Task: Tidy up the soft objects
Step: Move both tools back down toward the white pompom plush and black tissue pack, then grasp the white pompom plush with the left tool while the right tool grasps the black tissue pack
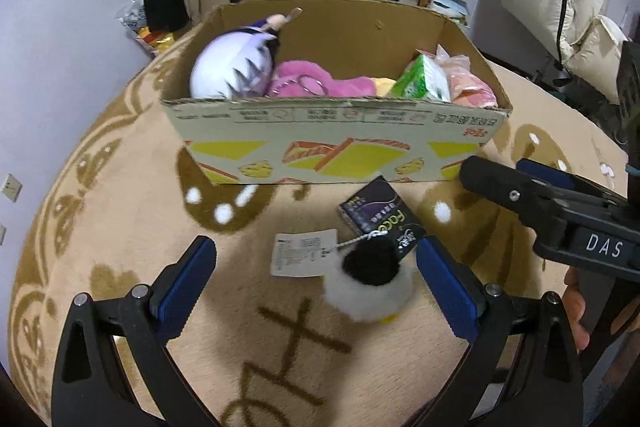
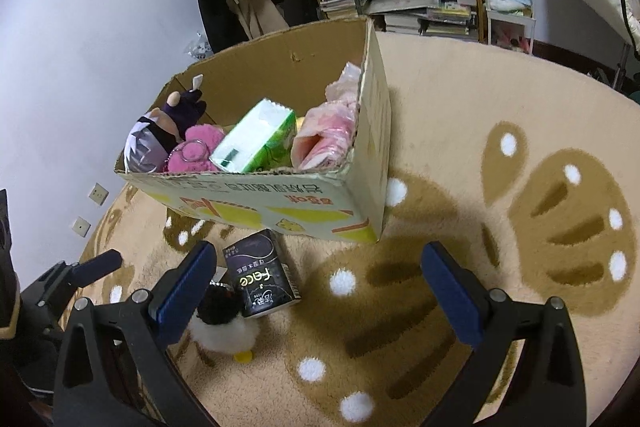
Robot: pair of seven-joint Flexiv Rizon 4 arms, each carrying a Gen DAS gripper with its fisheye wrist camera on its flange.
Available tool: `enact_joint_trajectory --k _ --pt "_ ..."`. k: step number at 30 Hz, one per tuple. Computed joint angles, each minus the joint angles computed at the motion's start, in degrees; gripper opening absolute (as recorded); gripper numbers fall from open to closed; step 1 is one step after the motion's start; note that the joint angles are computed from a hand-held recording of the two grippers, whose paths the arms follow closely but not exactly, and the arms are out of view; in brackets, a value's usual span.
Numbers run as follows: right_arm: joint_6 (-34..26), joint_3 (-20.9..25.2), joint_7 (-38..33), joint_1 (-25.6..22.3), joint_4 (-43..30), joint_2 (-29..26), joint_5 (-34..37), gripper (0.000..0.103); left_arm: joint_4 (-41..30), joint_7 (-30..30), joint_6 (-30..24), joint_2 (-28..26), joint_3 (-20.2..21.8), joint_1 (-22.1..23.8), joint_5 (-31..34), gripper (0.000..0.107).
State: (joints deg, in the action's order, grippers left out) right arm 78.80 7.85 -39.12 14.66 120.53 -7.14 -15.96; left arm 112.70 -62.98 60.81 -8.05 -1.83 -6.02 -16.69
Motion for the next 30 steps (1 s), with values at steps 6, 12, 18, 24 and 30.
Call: enact_joint_trajectory --k 6,12,18,24,30 --pt "-0.7 1.3 -3.7 -0.3 -1.4 -1.3 4.3 0.103 -0.5 1.3 -2.7 -2.0 -1.0 0.1 -3.4 0.099" --pt "-3.2 3.0 -9.0 -0.6 -3.8 -2.9 9.9 0.103 -1.4 -0.9 -4.6 -3.7 -0.5 -0.5 -0.7 0.099" --pt "-6.0 4.2 -14.0 -0.5 -6.2 -4.7 15.0 0.103 -3.1 -5.0 -6.6 -5.4 0.4 -1.0 4.8 0.099" --pt "-7.6 4.5 -16.3 -0.3 -7.6 -5.8 17.7 0.103 -3.3 -6.6 -6.8 -6.5 0.6 -1.1 7.6 0.099" --pt "-8.5 4.4 -17.4 0.2 -8.5 -6.8 18.4 0.103 -4.2 -9.6 -7.9 -7.9 1.4 -1.3 10.6 0.099"
